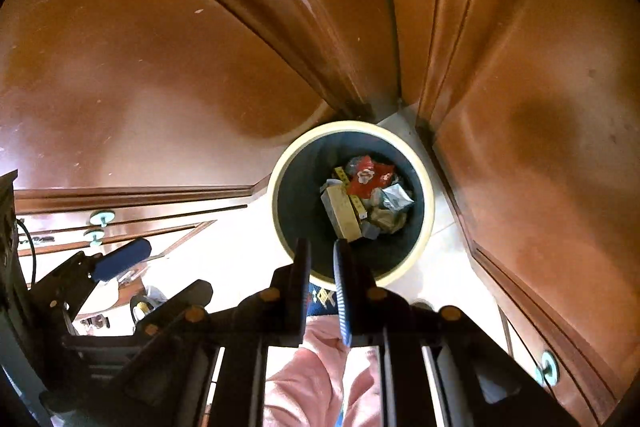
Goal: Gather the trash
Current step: 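Carry milk carton and noodle bundle down over the bin and open both tools, then raise both tools back toward the counter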
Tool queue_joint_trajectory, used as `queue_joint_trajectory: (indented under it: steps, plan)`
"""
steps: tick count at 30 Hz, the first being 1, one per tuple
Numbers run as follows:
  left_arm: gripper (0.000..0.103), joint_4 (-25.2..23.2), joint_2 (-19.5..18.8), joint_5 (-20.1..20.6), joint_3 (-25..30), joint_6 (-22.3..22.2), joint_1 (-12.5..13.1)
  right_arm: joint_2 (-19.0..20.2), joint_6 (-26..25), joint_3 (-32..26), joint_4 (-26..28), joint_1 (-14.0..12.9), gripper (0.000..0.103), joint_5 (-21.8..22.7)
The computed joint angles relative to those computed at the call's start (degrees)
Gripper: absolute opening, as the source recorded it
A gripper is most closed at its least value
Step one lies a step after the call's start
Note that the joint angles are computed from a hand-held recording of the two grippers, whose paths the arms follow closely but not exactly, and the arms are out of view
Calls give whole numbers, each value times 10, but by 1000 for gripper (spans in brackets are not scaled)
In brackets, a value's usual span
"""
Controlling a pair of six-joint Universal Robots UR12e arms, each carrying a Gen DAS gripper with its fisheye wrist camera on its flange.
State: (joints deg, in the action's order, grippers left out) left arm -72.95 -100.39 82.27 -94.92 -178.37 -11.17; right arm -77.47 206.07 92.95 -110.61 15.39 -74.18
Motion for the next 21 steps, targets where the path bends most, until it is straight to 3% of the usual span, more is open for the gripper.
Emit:
queue_joint_trajectory:
  steps: [10, 21]
  plan:
    - [79, -17, 36, -2, 5, -7, 4, -29, -6, -14, 26, 0, 12, 1]
    - [90, -2, 92, -17, 46, -26, -3, -73, -36, -64, 32, 4, 12, -22]
